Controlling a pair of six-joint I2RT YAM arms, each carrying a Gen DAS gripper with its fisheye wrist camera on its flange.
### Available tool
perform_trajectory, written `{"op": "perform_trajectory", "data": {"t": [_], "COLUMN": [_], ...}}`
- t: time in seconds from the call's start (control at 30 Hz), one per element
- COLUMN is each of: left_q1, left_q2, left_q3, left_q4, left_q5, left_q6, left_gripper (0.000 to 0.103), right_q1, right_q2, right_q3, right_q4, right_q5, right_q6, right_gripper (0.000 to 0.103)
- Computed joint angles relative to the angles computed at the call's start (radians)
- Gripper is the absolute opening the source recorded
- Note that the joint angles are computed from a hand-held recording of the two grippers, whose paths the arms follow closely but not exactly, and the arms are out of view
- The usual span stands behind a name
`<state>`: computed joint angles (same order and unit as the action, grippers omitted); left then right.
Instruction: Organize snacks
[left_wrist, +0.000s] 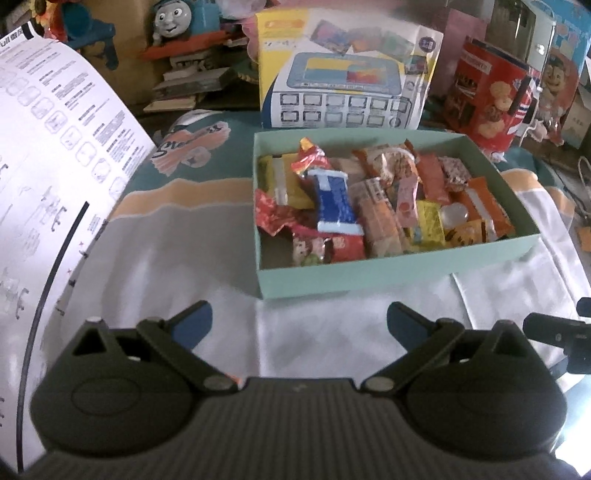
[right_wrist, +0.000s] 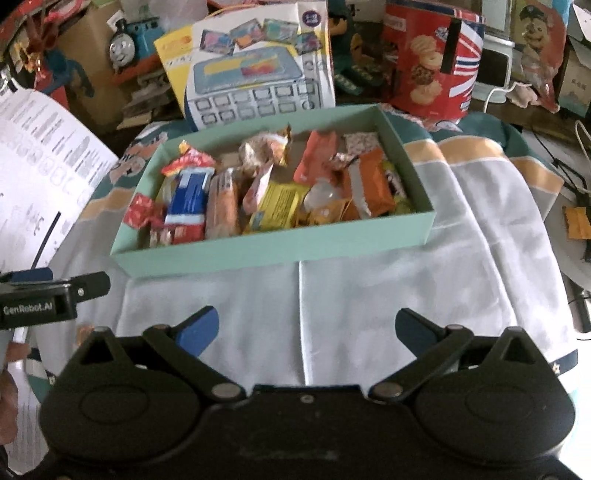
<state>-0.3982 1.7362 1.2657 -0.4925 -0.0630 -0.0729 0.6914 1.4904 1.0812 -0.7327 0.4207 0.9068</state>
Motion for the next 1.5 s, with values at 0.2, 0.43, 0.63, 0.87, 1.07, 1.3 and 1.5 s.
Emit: {"op": "perform_trajectory", "data": {"t": [0.2, 0.43, 0.63, 0.87, 1.07, 1.3, 1.5], "left_q1": [0.004, 0.009, 0.006, 0.005, 0.004, 0.004, 0.003], "left_q2": [-0.011, -0.015, -0.019, -0.019, -0.019, -0.011, -0.006], "left_q3": [-0.015, -0.013, -0.016, -0.014, -0.014, -0.009, -0.006], "left_q4": [-0.008, -0.016, -0.015, -0.017, -0.017, -0.019, -0.021], "left_q5": [0.002, 0.004, 0.002, -0.001, -0.003, -0.004, -0.005], "left_q6": [-0.009, -0.009, -0.007, -0.008, -0.008, -0.002, -0.003], "left_gripper": [0.103, 0.103, 0.103, 0.103, 0.103, 0.103, 0.103], "right_q1": [0.018, 0.019, 0.016, 0.009, 0.002, -0.001, -0.002], "right_q2": [-0.004, -0.025, -0.021, -0.012, -0.011, -0.009, -0.006], "right_q3": [-0.019, -0.021, -0.007, 0.003, -0.002, -0.001, -0.003], "right_q4": [-0.019, -0.048, -0.061, -0.064, -0.058, -0.059, -0.062], "right_q5": [0.007, 0.022, 0.026, 0.024, 0.022, 0.021, 0.019], "right_q6": [0.036, 0.056, 0.05, 0.038, 0.039, 0.041, 0.059], "right_gripper": [0.103, 0.103, 0.103, 0.103, 0.103, 0.103, 0.103]}}
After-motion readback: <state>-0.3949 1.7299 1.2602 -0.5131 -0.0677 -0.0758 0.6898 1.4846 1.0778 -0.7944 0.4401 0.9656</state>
